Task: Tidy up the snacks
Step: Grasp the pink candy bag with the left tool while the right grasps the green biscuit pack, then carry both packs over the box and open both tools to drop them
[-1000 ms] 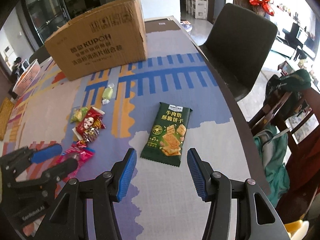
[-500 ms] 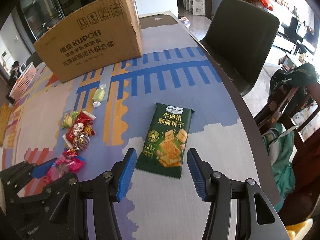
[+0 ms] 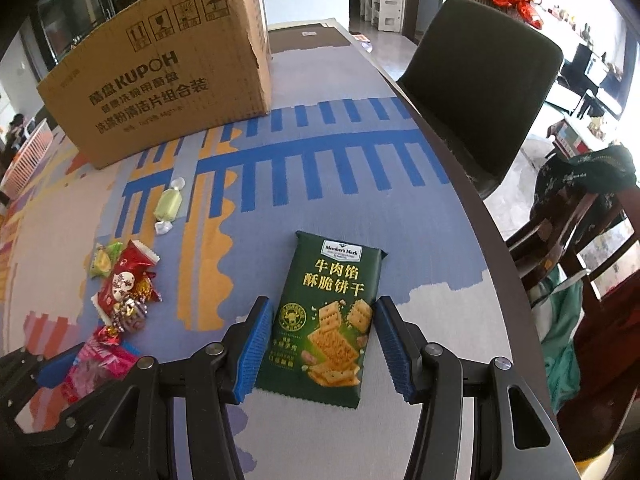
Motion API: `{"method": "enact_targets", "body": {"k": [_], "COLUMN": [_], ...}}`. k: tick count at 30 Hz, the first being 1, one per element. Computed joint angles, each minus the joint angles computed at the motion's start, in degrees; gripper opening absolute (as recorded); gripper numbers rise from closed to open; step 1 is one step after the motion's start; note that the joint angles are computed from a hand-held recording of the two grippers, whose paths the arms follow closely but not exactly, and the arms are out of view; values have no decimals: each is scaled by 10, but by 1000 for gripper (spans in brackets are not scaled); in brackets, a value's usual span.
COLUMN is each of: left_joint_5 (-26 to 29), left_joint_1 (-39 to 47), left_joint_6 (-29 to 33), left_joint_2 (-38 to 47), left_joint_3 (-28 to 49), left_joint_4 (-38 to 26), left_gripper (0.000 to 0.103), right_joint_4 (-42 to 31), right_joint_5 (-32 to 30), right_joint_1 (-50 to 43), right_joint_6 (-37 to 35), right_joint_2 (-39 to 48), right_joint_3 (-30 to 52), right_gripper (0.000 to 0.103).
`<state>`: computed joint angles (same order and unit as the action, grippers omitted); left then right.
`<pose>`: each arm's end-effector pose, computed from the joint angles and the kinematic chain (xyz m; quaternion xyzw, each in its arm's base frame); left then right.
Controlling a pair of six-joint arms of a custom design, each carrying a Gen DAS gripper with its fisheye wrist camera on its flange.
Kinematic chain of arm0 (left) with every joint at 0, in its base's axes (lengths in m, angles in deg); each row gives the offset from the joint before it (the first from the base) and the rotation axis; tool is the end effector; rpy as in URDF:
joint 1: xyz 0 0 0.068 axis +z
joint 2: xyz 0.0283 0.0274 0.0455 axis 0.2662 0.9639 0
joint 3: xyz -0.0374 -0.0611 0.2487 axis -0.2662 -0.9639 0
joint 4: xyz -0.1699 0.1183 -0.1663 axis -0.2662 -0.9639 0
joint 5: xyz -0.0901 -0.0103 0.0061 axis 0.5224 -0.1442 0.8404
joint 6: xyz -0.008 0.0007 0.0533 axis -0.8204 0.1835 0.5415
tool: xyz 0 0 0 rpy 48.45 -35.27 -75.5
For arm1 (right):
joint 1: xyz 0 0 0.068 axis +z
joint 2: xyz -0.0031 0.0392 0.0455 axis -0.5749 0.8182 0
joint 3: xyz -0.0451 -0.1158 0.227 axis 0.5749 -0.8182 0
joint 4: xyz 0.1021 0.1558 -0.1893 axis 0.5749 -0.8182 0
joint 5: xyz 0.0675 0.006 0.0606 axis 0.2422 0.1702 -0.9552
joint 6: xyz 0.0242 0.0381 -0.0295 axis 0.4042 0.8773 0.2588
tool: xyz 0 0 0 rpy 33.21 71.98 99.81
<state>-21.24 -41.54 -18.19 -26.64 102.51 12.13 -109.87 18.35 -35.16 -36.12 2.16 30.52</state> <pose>0.1061 -0.1422 0.1784 -0.0797 0.9708 -0.0567 0.2190 0.2147 0.0063 0.1617 -0.1673 0.9564 0.0561 0.2328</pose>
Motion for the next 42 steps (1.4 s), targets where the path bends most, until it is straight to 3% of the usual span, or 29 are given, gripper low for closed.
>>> {"method": "enact_targets", "body": {"k": [5,12,28,37,42], "left_joint_5": [-2,-22,-124,-176,-185], "left_joint_1": [2,-16,-49,-24,24], "left_joint_6": [-6,-26,-46,-3,55], "left_joint_2": [-11,-37,-79,-94,-101], "left_joint_3": [-4,3,90,149,177], "left_joint_4": [-4,-26,-134,-176,-177], "left_gripper": [38,37,37,37,37], "right_joint_4": [1,-43,-176,-180,-162], "right_joint_5": [6,-26,-106,-117,-106], "right_joint_1": [8,-6,-4,25,57], "right_joint_6": [-7,-23,-36,-2,24], "right_joint_2": [-17,-69,-198,-198,-183], "right_joint_3": [-9,-8,42,94,125], "right_gripper": [45,45,45,45,45]}}
